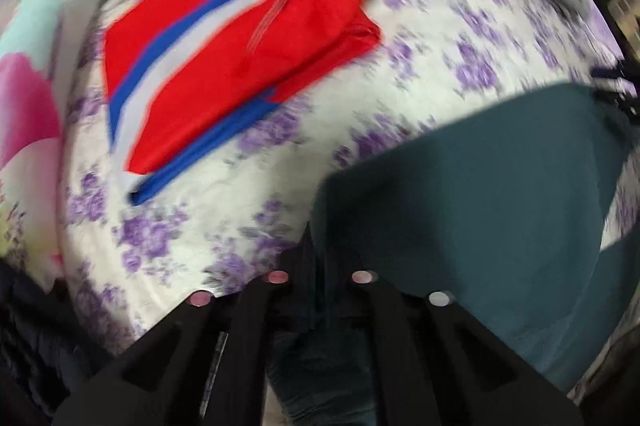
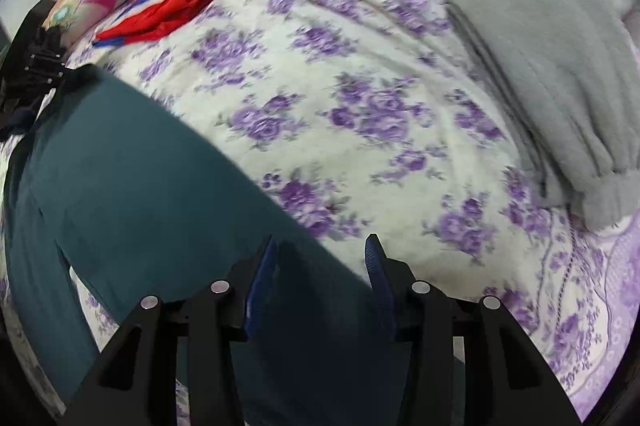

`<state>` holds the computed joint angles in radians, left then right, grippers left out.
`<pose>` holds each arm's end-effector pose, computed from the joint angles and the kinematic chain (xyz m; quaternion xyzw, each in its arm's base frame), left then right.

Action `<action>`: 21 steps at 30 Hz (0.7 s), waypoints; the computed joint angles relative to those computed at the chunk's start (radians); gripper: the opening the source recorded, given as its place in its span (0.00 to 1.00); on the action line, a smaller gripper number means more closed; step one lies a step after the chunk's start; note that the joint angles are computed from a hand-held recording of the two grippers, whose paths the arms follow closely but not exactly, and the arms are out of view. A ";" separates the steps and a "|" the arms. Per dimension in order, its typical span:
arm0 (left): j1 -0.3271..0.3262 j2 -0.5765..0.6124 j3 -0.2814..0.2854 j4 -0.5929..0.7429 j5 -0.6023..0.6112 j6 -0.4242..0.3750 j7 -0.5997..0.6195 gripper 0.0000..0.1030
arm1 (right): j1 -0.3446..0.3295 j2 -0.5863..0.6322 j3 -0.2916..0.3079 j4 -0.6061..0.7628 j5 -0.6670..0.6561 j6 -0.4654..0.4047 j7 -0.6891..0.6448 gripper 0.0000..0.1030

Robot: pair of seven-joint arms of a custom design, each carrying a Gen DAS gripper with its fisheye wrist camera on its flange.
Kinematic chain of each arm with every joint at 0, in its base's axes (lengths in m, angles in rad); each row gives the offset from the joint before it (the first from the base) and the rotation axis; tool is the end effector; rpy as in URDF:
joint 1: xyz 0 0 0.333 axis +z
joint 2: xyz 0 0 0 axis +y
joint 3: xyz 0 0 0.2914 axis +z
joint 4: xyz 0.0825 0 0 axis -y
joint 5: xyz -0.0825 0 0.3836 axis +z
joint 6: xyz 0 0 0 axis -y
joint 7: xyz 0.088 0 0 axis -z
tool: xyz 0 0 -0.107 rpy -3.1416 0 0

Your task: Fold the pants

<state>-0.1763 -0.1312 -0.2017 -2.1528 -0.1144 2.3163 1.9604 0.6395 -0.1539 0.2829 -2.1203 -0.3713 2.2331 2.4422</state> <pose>0.5007 -0.2038 0.4616 -0.4150 0.8974 -0.1267 0.0796 0.3296 0.4245 0.4809 -0.7692 0.6002 -0.1650 0.1447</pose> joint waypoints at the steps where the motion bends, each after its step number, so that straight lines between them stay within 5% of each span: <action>1: -0.002 -0.005 -0.001 -0.009 0.006 0.012 0.013 0.01 | 0.001 0.021 -0.003 0.015 0.012 0.000 -0.024 0.44; 3: -0.008 -0.019 0.002 -0.019 -0.008 0.017 0.052 0.01 | 0.004 0.054 -0.010 0.040 0.045 -0.010 -0.063 0.36; 6: -0.003 -0.055 0.014 -0.033 -0.051 0.019 0.066 0.01 | 0.003 0.045 -0.022 0.022 0.115 0.040 -0.071 0.03; 16: -0.021 -0.490 0.123 -0.249 -0.358 -0.119 0.219 0.01 | 0.111 -0.291 0.110 -0.115 0.158 0.090 0.164 0.03; 21: 0.036 -0.675 0.125 -0.447 -0.332 -0.224 0.154 0.02 | 0.192 -0.233 0.194 -0.187 0.220 0.190 0.401 0.03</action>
